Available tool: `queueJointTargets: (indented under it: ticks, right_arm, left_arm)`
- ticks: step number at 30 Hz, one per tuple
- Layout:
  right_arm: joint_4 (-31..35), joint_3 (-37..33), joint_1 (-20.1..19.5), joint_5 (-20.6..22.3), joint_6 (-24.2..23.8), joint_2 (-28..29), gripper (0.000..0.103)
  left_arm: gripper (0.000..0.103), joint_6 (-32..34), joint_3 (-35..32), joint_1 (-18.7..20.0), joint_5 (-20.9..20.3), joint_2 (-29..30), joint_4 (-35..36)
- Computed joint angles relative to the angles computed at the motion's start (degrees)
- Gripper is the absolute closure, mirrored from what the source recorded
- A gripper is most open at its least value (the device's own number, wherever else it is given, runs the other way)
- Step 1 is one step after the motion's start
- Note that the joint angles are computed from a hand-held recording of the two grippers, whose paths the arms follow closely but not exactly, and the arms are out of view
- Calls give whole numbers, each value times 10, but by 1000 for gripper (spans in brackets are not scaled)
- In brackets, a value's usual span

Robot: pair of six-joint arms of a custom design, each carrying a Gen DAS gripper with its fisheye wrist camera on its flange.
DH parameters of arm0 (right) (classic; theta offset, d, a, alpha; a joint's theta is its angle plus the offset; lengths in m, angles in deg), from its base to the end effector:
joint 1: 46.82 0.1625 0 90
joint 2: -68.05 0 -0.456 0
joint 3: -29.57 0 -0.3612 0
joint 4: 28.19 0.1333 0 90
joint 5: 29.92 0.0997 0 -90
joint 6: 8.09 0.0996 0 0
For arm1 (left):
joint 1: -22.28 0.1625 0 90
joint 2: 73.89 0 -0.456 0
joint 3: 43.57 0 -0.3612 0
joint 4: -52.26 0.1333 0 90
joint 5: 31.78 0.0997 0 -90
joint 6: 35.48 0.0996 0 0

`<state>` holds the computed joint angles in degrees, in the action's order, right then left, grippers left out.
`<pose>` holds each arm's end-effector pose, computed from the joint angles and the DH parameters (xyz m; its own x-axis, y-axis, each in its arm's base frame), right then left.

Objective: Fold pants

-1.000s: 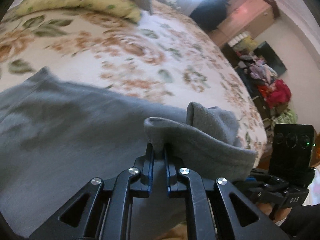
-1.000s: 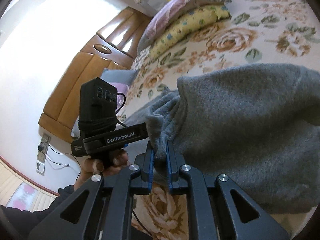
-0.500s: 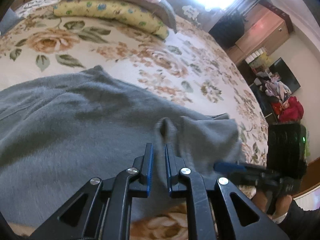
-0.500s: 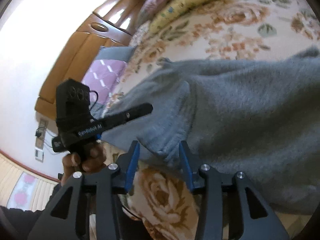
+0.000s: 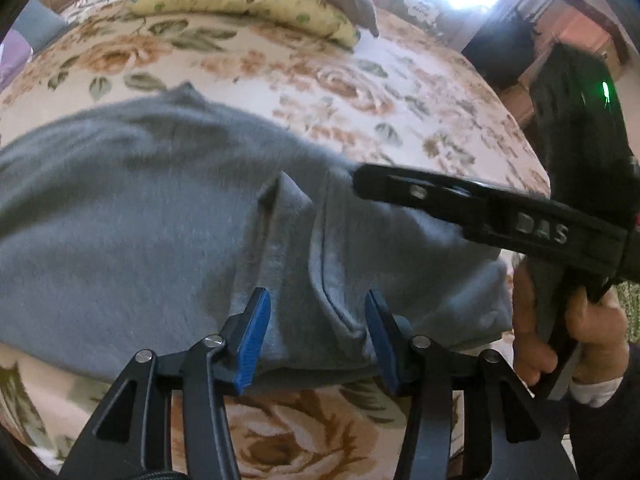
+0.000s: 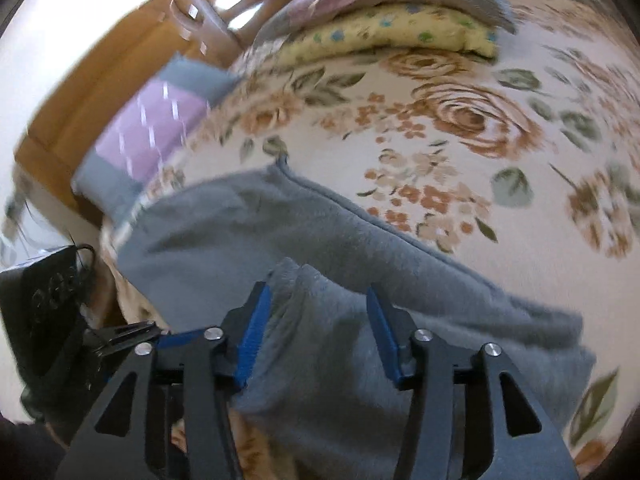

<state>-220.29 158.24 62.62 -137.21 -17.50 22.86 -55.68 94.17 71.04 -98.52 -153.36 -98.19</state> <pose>0.2599 -0.4249 0.0689 -0.8679 -0.3713 0.3301 -0.4635 0.8443 -0.2689 -0.1183 -0.3968 0.2160 -0.8851 0.2983 -0.3572 0.3763 0.9104 -0.1720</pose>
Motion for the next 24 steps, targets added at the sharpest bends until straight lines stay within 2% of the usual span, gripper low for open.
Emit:
queueJointTargets:
  ticks: [3,4,6,7,8,11,14,19,21,24]
  right_arm:
    - [13,-23,11,-59,-25,29,50]
    - [15,-26,9,-59,-29,32,52]
    - [25,-23,-6,-25,-34,28,89]
    - [23,-22,-9,-19,-29,27,91]
    - [18,-20,-10,-16,-29,27,95]
    - [5,-11,-6,8,-30,16,98]
    - [6,-14,6,31,-25,6,98]
    - [28,-45,17,47,-29,25,98]
    - [34,-57,15,40,-29,44,98]
    - [27,-73,12,0,-33,89,98]
  left_arm:
    - [55,6,10,6,1,11,-21]
    - [56,8,11,11,-2,14,-29]
    - [75,18,12,23,-14,20,-49]
    - [87,25,10,30,-24,23,-53]
    - [89,25,9,30,-25,24,-54]
    - [93,28,13,20,-22,16,-62]
    - [94,31,20,7,-12,-18,-63]
    - [95,27,22,25,-12,-50,-47]
    - [95,26,22,40,-16,-43,-43]
    - [95,29,23,58,-20,-28,-47]
